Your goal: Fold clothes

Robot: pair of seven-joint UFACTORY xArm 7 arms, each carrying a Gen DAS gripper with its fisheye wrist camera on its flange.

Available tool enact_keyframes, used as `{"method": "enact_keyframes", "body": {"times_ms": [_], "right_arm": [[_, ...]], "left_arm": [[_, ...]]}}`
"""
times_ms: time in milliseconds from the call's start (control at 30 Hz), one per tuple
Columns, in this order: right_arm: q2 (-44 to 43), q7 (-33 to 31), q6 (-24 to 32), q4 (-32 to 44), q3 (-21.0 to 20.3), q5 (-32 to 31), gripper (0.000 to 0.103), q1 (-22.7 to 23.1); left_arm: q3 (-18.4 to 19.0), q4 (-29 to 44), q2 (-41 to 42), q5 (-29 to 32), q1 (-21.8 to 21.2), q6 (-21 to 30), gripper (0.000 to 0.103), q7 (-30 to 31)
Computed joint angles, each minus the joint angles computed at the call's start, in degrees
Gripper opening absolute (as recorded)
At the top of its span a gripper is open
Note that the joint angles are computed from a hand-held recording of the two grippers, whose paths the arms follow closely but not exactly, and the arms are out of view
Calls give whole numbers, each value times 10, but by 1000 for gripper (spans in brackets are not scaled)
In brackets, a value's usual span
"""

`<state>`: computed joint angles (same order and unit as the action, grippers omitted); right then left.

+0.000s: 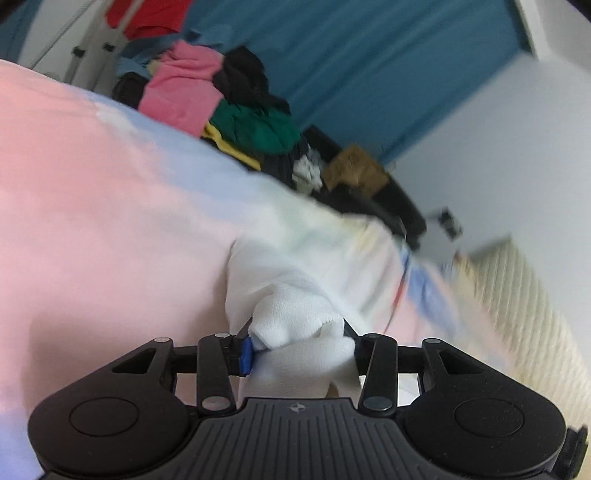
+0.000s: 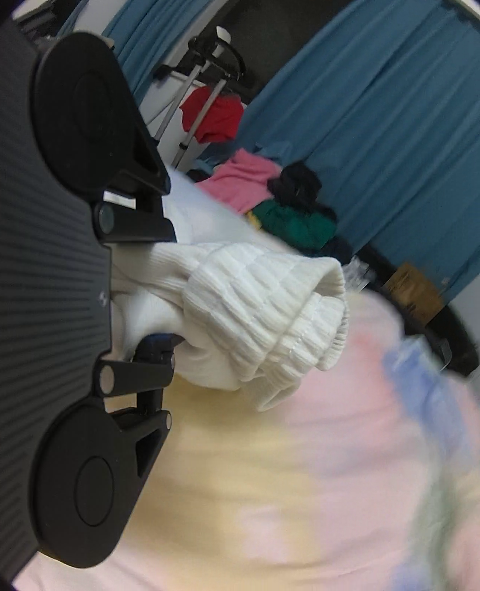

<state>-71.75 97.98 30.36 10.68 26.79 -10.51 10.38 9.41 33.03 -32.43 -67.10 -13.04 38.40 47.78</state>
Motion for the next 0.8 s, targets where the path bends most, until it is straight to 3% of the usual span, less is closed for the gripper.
{"method": "enact_keyframes", "body": {"times_ms": [100, 167, 233, 300, 400, 467, 533, 600, 700, 800], "right_arm": [[-44, 95, 22, -58, 76, 27, 36, 69], [-45, 158, 40, -73, 121, 34, 45, 111], [-39, 184, 46, -75, 128, 27, 49, 121], [-40, 183, 65, -67, 97, 21, 49, 131], [-39, 144, 153, -25, 26, 22, 49, 160], [-31, 102, 222, 22, 4, 24, 50, 170], [-22, 62, 288, 78, 11, 22, 50, 168], [-5, 23, 349, 142, 27, 18, 50, 157], [21, -31, 412, 236, 64, 11, 50, 135], [35, -79, 463, 323, 101, 1, 50, 103]], "left_arm": [[21, -50, -10, -6, 5, -6, 51, 91], [33, -72, -12, -14, 10, -3, 54, 138], [20, -77, -23, -7, 20, -4, 56, 129], [1, -81, -44, 18, 30, -10, 62, 98], [-35, -76, -94, 101, 46, -18, 78, 16], [-43, -72, -137, 148, 53, -6, 80, -19], [-39, -66, -187, 192, 59, 23, 84, -50], [-34, -55, -238, 236, 66, 56, 95, -79], [-25, -22, -288, 287, 57, 102, 103, -110], [2, 6, -356, 341, 51, 166, 103, -131]]}}
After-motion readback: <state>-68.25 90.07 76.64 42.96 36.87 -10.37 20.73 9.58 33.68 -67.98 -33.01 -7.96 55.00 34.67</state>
